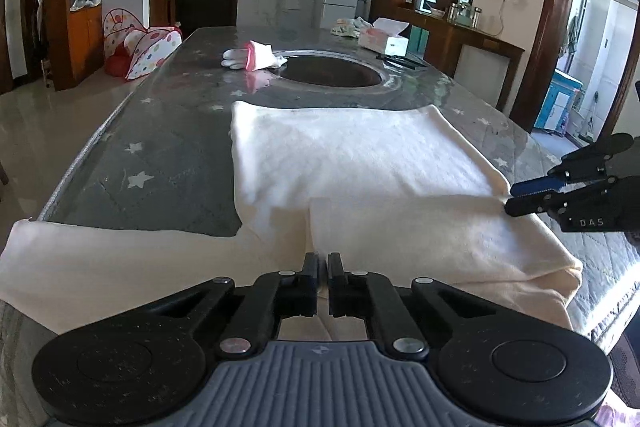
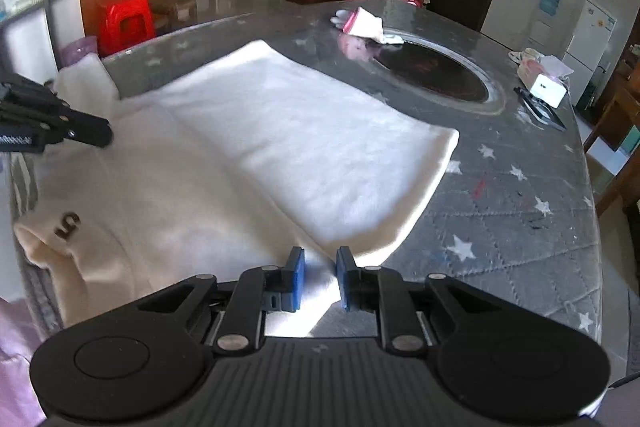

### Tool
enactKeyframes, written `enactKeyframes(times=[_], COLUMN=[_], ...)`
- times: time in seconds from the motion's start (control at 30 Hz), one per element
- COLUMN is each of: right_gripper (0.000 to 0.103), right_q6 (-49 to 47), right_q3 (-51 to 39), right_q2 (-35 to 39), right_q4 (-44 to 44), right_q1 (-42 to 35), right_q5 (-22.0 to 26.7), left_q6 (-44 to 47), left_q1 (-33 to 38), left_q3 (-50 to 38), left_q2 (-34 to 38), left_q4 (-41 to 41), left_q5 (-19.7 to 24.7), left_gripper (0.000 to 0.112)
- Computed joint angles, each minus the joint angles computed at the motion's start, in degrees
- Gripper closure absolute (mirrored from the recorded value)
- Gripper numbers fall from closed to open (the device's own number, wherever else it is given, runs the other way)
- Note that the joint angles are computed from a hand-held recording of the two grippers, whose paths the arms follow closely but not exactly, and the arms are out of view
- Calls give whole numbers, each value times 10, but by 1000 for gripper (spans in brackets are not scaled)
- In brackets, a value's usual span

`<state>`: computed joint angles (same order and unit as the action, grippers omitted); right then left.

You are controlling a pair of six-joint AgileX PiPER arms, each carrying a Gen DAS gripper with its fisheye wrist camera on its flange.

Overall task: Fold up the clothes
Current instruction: 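Grasp the sweatshirt edge by the black print with the left gripper and lift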

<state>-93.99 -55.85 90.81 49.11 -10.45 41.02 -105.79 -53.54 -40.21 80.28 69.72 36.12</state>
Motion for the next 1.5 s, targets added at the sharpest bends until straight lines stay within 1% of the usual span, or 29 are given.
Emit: enactKeyframes(times=[0.1,0.27,0.37,0.43,0.47,0.57,0.63,0.67,0.77,0.9,1.03,1.1,1.2,1.3,1.4,1.5], right_gripper=[88,88,88,87,87,86,84,84,84,84,84,84,84,84,84,84], right_q6=[-4,-39,-58,-61,-61,-58,-54,-52,-47,-35,-11,-7,0,2,2,-4], right_q3=[-2,14,36,48,53,51,41,36,21,2,-18,-24,-30,-32,-31,-28], right_q2=[-12,-49,-65,-67,-65,-70,-73,-74,-72,-45,-11,5,27,41,37,30], right_q4=[2,-11,-25,-33,-37,-38,-38,-37,-27,-8,-1,10,17,14,18,20], right_q1=[-15,-48,-55,-52,-49,-41,-31,-24,14,84,149,173,194,203,196,187], right_q5=[25,96,113,107,100,99,106,109,102,73,48,36,23,13,20,28], left_q6=[16,8,2,1,3,4,-1,-4,-11,-21,-15,-12,-13,-12,-12,-29], left_q1=[0,-10,-10,-9,-9,-8,-9,-8,-1,16,42,61,84,119,165,211], left_q3=[-1,4,11,18,20,34,44,49,66,92,115,125,137,146,153,161], left_q2=[-5,-16,-23,-31,-35,-54,-68,-75,-97,-133,-170,-188,-201,-212,-211,-208], left_q4=[-10,-6,-18,-26,-32,-45,-47,-48,-53,-62,-72,-75,-73,-78,-84,-86], left_q5=[1,20,31,39,45,62,75,81,101,125,150,154,172,173,160,141], left_gripper=[103,102,96,92,91,88,76,76,72,63,62,60,57,57,57,50])
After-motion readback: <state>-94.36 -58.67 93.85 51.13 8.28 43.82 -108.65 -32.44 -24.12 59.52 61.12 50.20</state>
